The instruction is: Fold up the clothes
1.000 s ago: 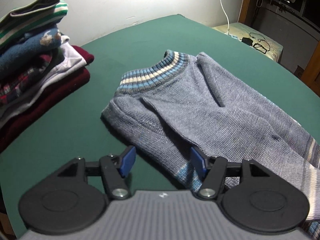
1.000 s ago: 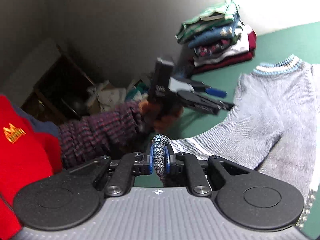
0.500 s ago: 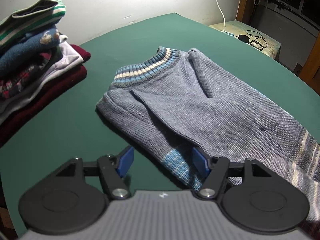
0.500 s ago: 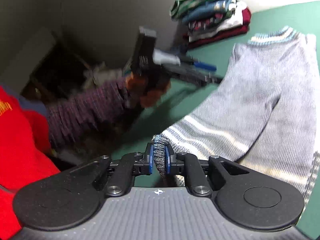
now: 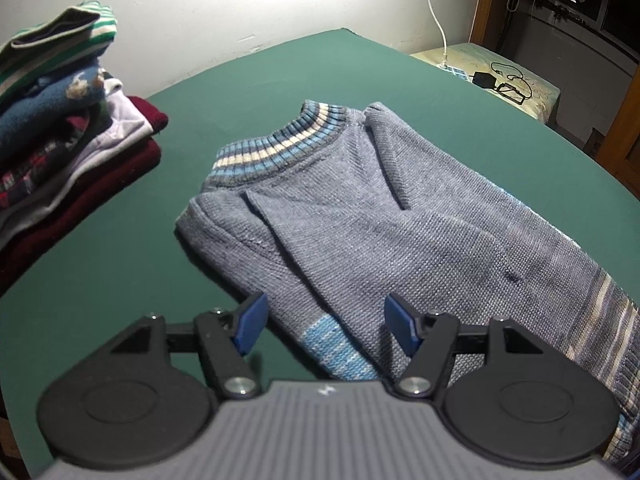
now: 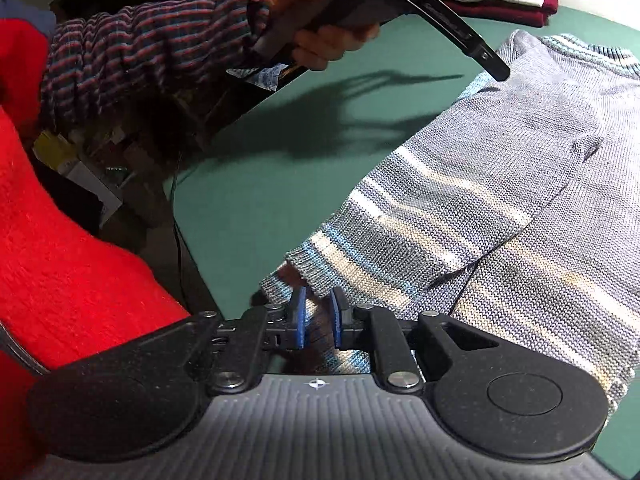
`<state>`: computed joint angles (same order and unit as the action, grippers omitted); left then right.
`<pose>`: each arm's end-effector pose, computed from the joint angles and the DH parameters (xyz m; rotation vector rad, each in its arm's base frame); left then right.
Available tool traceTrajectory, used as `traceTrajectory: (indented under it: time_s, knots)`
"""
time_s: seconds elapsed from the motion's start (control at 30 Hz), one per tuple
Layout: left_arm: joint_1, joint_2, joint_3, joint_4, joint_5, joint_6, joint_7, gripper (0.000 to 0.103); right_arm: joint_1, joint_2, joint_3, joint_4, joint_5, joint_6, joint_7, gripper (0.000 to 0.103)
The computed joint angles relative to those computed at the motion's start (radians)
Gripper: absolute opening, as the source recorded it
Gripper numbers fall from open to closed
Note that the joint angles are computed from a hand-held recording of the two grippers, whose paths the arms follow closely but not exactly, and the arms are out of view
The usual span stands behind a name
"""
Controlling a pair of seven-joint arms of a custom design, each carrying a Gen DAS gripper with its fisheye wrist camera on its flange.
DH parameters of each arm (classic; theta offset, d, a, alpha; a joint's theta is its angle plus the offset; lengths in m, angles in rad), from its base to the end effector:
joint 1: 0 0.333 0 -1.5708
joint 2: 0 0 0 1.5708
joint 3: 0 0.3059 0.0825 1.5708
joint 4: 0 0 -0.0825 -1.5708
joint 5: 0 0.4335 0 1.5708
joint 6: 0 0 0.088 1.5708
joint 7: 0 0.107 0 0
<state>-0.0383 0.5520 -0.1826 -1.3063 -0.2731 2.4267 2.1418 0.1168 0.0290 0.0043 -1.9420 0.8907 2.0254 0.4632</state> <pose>0.7878 -0.1427 0.4692 -1.2986 2.4099 -0.8330 0.6148 0.1198 0.4611 -2.1897 0.8404 0.2281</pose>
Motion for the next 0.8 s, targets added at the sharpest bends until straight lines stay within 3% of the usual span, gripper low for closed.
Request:
traceTrajectory:
  time_s: [0.17, 0.23, 0.3, 0.47, 0.57, 0.67, 0.73, 0.8]
  knots:
    - [-0.025, 0.093, 0.008, 0.129, 0.019, -0.031, -0.067, 0.067, 0.005, -0.025, -0.001, -0.017, 0.105, 0.088, -0.03, 0.018]
    - [-0.038, 0.137, 0.015, 0.193, 0.034, -0.049, -0.11, 0.067, 0.016, -0.023, 0.005, -0.018, 0.114, 0.114, -0.038, 0.028]
    - [-0.047, 0.171, 0.02, 0.24, 0.054, -0.063, -0.138, 0.067, 0.031, -0.016, 0.014, -0.016, 0.082, 0.137, -0.04, 0.03]
    - [-0.05, 0.179, 0.017, 0.248, 0.074, -0.058, -0.167, 0.067, 0.05, -0.03, 0.021, -0.049, 0.01, 0.143, -0.087, 0.036]
    - [-0.052, 0.165, 0.019, 0.22, 0.086, -0.03, -0.176, 0.063, 0.057, -0.037, 0.018, -0.069, 0.009, 0.168, -0.122, 0.035]
    - [-0.056, 0.142, 0.025, 0.175, 0.098, 0.022, -0.186, 0.041, 0.061, -0.042, 0.015, -0.073, -0.003, 0.177, -0.127, 0.017]
    - [-0.045, 0.134, 0.012, 0.164, 0.084, 0.025, -0.179, 0.009, 0.06, -0.045, 0.011, -0.07, -0.014, 0.167, -0.122, 0.005]
    - [-0.035, 0.12, 0.002, 0.145, 0.067, 0.034, -0.168, 0.005, 0.061, -0.053, 0.008, -0.059, -0.014, 0.149, -0.098, 0.005]
